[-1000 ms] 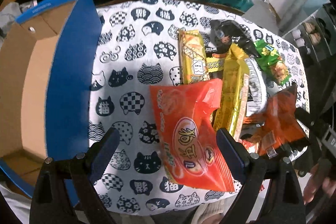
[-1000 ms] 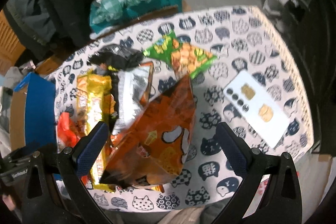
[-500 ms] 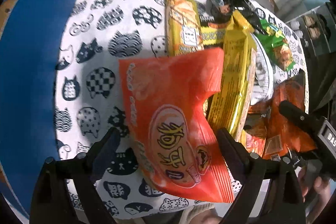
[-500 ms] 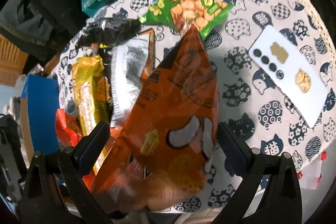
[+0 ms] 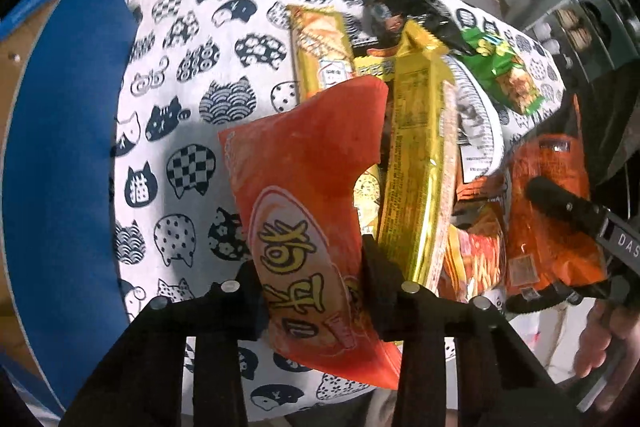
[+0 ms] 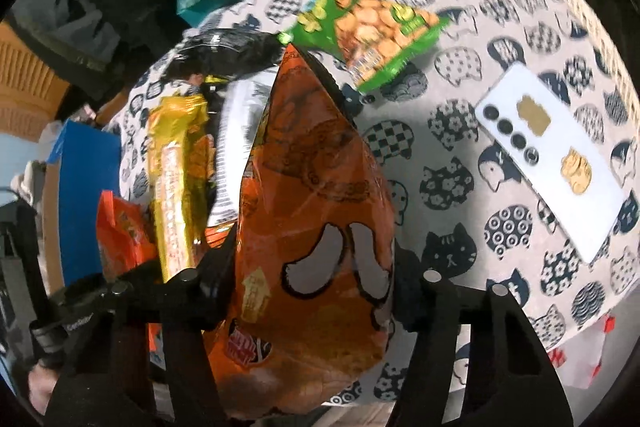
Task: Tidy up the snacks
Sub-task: 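Lift both bags and carry them over the cardboard box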
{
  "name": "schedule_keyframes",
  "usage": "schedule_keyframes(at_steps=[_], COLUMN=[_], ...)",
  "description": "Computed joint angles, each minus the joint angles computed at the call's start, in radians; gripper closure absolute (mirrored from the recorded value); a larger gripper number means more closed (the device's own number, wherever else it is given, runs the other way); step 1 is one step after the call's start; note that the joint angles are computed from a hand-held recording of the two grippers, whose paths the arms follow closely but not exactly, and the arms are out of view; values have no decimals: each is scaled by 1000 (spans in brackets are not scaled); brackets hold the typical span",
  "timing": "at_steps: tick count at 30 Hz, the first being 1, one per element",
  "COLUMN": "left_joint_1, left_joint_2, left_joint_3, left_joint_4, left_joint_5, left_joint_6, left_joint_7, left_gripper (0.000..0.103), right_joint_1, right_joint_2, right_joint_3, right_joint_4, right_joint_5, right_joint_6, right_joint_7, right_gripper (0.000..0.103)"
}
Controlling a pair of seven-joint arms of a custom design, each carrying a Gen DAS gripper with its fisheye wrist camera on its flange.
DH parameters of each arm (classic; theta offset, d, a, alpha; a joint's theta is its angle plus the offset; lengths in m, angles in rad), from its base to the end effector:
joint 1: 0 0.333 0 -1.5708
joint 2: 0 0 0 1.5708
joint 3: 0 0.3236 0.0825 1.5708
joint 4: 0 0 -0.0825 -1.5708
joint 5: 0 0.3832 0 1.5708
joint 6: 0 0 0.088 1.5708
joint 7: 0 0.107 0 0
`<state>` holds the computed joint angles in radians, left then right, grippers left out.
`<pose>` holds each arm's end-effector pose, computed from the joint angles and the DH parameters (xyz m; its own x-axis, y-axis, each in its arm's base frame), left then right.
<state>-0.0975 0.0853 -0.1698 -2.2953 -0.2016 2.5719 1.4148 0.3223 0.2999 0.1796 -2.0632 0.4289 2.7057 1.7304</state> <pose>0.5221 -0.1391 0.3399 0.0358 -0.9834 0.1780 -0.9865 -0.0633 -0.1513 0.5516 0.2808 0.3315 0.0088 -0.9257 -0.3783 -0.9760 0.0743 -0.2045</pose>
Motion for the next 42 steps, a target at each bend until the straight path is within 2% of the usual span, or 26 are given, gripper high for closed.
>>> schedule_keyframes(at_steps=[9,14,20,29,35,42], left_joint_1=[-14,-16,-6,37,73,124], left_joint_2=[-78,-118,-208,-305,-344,-372], left_joint_3=[5,4,14,33,59,100], left_joint_4=[-44,-61,-109,-157,-184,-200], left_joint_5=[118,183,208,248,243,224], left_joint_6=[68,97,129,164,184,200], left_joint_7=[-42,-70,-57,-59,-43,-2], left_gripper=[65,65,65,65,65,65], right_joint_1=[90,104,113,133,156,192], right_joint_2=[-47,-79,-85,-57,-23,62], right_joint_3=[-65,-70,-56,-26,-5,27], right_joint_4=[0,-2,24,101,175,341], right_joint_5=[-278,-380,-417,-397,-377,-345], right_joint_6=[35,57,77,77,60,-5], right_joint_7=[111,149,162,125,92,32], right_gripper=[43,43,43,43,43,43])
